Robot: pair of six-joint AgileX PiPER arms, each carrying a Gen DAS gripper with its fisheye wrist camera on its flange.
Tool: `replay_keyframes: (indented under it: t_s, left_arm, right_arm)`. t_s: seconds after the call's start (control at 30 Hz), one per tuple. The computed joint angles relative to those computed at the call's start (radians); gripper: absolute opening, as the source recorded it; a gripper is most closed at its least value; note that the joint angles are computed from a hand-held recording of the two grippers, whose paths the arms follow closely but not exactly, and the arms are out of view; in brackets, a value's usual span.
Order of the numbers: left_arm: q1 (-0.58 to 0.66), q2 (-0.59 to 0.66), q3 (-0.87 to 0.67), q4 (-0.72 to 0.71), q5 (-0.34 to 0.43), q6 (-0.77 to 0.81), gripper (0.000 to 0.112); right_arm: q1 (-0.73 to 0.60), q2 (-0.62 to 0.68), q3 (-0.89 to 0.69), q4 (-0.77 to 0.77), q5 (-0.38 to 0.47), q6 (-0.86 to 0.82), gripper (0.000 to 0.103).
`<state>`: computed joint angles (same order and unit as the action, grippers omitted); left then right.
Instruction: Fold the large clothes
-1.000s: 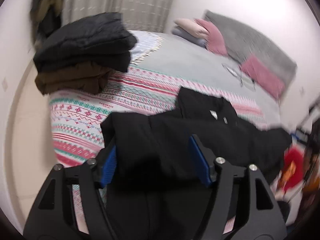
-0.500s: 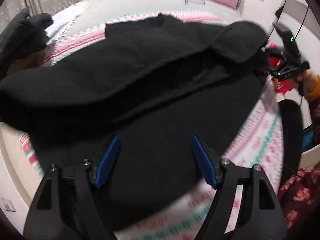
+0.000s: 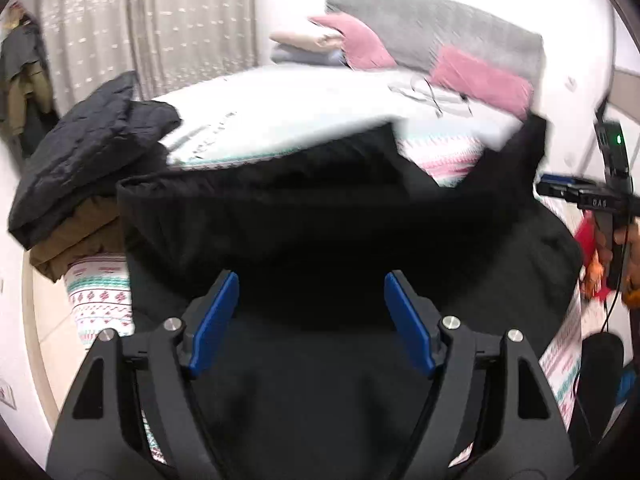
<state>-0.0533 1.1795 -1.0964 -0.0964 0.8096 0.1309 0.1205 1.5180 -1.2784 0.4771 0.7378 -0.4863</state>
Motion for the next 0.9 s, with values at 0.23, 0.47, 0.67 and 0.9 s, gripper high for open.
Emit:
replay_keyframes:
  t_s: [0.23, 0.47, 0.67, 0.9]
  left_arm:
    - [-0.151, 0.239, -0.038, 0.179, -0.041, -0.167, 0.076]
    - [0.003, 0.409, -0.169, 0.185, -0.044, -0.191, 0.076]
    - [0.199, 0.554, -0.346, 0.315, 0.044, -0.349, 0.076]
    - [0.399, 0.609, -0.433, 0.022, 0.147, -0.28, 0.074]
  right_arm:
    - [0.235, 0.164, -0.033, -0.168, 0.001, 0.088, 0.077]
    - [0.217, 0.367, -0.216, -0.254, -0.058, 0.161, 0.077]
    - [0.032, 0.613, -0.591, -0.469, 0.078, 0.434, 0.077]
    - [-0.115, 0.697, -0.8, -0.334, 0.189, 0.486, 0.077]
